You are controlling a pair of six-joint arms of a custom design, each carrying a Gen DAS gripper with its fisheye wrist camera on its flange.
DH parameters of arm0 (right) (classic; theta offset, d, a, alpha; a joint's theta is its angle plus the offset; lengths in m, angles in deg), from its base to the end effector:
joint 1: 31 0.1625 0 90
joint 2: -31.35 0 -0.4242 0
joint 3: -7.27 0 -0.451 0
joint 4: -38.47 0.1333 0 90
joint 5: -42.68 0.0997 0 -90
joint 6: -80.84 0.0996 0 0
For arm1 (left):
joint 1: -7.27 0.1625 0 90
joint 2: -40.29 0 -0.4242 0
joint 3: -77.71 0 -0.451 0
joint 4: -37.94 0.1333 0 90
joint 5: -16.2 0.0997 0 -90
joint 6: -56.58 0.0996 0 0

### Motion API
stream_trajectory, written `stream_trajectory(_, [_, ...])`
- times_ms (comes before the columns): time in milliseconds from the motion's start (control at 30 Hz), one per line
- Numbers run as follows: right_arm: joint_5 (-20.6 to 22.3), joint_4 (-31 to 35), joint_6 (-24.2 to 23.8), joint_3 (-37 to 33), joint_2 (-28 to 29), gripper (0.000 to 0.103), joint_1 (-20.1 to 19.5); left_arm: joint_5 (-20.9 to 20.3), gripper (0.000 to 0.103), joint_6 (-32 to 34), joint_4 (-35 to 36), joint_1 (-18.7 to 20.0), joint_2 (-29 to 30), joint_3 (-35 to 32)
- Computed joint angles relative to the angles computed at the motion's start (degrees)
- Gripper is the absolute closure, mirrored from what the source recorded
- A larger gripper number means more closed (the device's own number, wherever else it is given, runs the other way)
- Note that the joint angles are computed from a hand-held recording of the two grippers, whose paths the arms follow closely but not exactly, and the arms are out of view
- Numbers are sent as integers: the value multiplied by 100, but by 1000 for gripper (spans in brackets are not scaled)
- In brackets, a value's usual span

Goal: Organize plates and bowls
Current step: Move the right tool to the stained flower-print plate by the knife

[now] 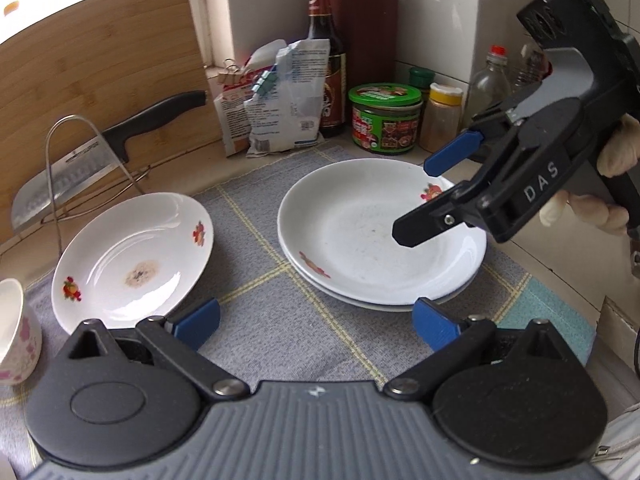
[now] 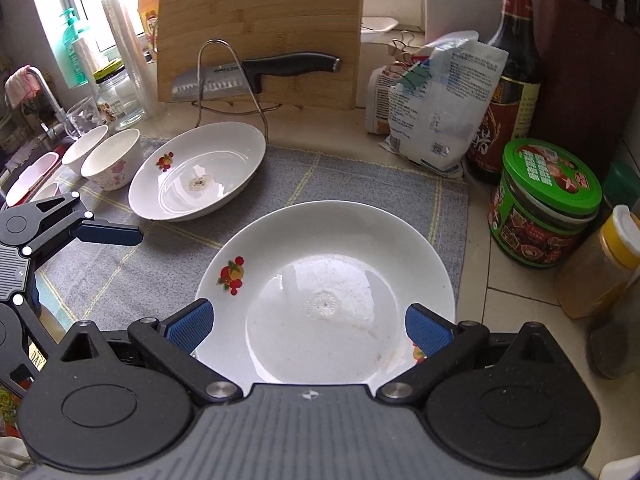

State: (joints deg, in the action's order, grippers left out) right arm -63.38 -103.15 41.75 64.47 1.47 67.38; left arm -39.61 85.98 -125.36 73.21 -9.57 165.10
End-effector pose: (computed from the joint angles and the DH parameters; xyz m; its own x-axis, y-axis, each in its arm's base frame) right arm 0.2356 -0.8738 0.1206 -0.6670 -0.5898 0.4552 -0.7130 0.6825 -0.1604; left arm -0.1371 -0.7713 0.2035 -0.6123 0.3962 -0.6842 0.7247 0.6272 -0.2854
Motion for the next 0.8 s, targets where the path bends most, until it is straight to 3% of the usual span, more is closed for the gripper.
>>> stream_trajectory(200, [445, 159, -365, -59, 87, 0, 33, 810, 1, -838, -187, -92, -219, 353])
stream_trajectory(367, [652, 333, -530, -235, 246, 0, 70, 1346, 1, -1150, -118, -77, -370, 514])
stream_trajectory(533, [647, 337, -541, -231, 329, 0, 128, 1421, 1, -1196, -59, 73, -417, 495])
stream_trajectory(800, [180, 56, -383, -63, 353, 0, 322, 1024, 1, -922, -77, 377, -342, 261])
